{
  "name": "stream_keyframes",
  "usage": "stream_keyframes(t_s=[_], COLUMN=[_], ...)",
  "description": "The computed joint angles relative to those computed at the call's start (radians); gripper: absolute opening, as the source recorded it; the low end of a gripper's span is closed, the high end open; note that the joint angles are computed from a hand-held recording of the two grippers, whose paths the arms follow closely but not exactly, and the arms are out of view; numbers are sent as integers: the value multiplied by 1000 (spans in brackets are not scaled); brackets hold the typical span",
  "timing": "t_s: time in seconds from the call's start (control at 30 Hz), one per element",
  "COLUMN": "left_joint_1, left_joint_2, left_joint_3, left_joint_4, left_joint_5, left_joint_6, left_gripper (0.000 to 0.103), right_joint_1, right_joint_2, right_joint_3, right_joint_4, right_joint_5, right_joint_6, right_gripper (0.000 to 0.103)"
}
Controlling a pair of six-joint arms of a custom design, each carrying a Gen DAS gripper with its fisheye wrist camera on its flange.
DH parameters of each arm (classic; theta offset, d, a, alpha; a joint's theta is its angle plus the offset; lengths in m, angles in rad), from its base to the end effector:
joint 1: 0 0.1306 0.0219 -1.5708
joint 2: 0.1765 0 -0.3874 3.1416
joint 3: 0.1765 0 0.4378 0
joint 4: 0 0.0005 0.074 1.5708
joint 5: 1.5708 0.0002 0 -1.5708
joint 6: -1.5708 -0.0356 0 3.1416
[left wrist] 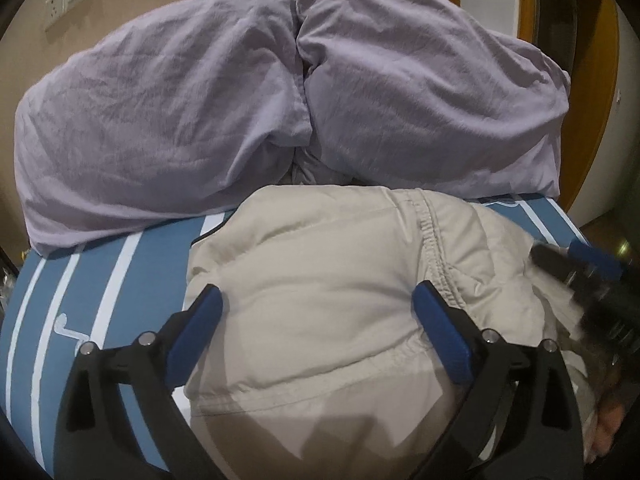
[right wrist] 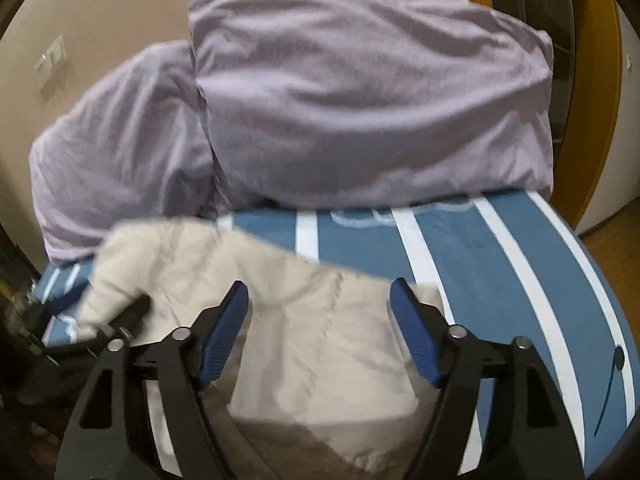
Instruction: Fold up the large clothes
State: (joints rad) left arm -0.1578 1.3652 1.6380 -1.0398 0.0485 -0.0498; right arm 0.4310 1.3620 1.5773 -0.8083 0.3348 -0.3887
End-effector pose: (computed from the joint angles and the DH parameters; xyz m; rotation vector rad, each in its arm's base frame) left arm 0.5043 -0.0825 0.5596 0.2664 2.3241 -0.1103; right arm 0.4832 0.2088 0.5510 0.1458 2.1242 0.1208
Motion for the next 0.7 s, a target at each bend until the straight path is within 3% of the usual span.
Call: stream_keyframes(t_s=[0.1, 0.23, 0.33, 0.7], left_joint_1=[5, 16, 16, 12], left_joint_2=[6, 10, 7, 9], left_joint_3=[0, -1, -10, -32], left_joint_4=[-2, -1, 11, 41], left_joint_5=[13, 57, 73, 91], left_joint_6=[3, 17, 20, 27], left_gripper=[98, 100, 101, 101], right_joint_1=[-2, -15, -14, -23], right_joint_2=[19, 66, 43, 35], right_joint_3=[31, 51, -20, -71], right_joint_4=[8, -63, 23, 78], right_joint_5=[14, 8, 26, 20], right_joint_6=[15, -18, -22, -51], right_gripper=[76, 77, 78, 83])
